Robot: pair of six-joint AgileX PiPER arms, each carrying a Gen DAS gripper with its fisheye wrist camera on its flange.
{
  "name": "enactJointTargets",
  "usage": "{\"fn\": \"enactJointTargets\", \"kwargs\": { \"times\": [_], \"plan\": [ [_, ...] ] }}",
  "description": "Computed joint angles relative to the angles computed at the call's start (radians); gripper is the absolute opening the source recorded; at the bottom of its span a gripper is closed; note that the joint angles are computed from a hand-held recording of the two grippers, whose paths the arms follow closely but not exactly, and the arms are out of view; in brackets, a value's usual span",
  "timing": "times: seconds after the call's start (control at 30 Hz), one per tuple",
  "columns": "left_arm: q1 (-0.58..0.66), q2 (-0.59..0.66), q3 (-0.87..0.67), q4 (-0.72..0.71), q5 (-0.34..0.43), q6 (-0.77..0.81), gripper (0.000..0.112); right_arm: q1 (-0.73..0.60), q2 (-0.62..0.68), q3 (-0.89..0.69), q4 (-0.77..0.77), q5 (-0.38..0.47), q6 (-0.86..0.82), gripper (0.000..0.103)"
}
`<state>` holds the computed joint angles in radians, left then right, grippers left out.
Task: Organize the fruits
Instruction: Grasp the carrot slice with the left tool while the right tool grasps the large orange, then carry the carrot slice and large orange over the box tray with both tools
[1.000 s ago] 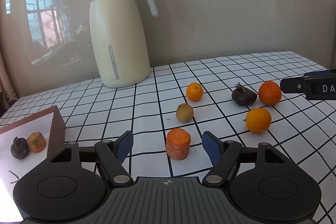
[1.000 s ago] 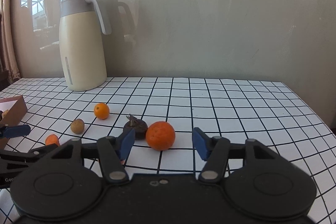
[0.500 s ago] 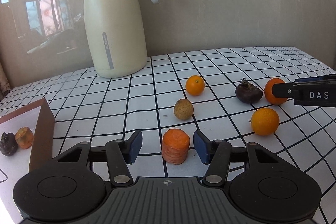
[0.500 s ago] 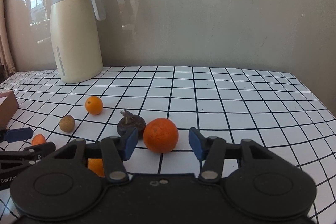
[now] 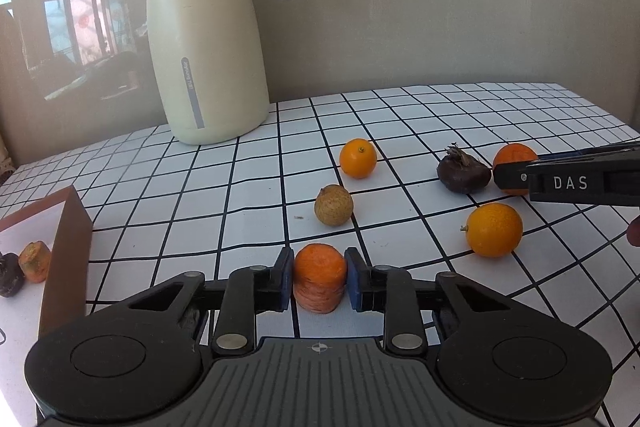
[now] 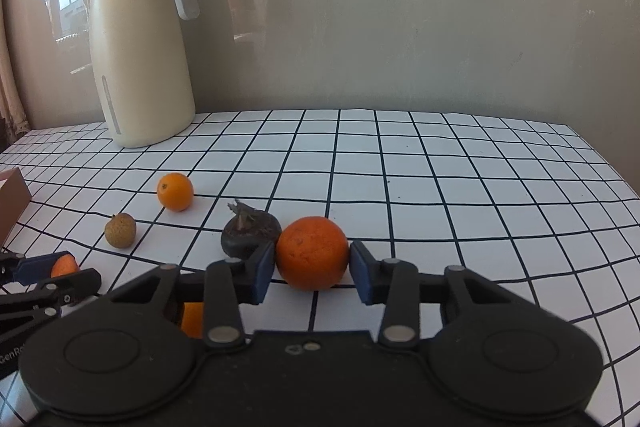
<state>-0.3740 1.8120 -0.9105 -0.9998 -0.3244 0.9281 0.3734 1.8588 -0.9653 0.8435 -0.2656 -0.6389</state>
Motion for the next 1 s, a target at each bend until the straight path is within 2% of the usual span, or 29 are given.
{"fn": "enactJointTargets", "kwargs": {
  "times": [0.13,0.7,1.0],
  "plan": [
    [0.011,-0.001,-0.002,0.029,0.016,-0.036,0.027,-0.006,-0.004,0.005,-0.016,0.002,0.020,0.030],
    [-0.018,-0.066,0.066,0.107,0.008,-0.101,0.027,0.009,-0.099,0.091,0.105,-0.042,-0.072,0.030],
    [-0.024,-0.142,0.123,0.102,0.012,-0.080,0.027,0.059,-0.172,0.128,0.279,-0.073,-0.221,0.030]
  ]
}}
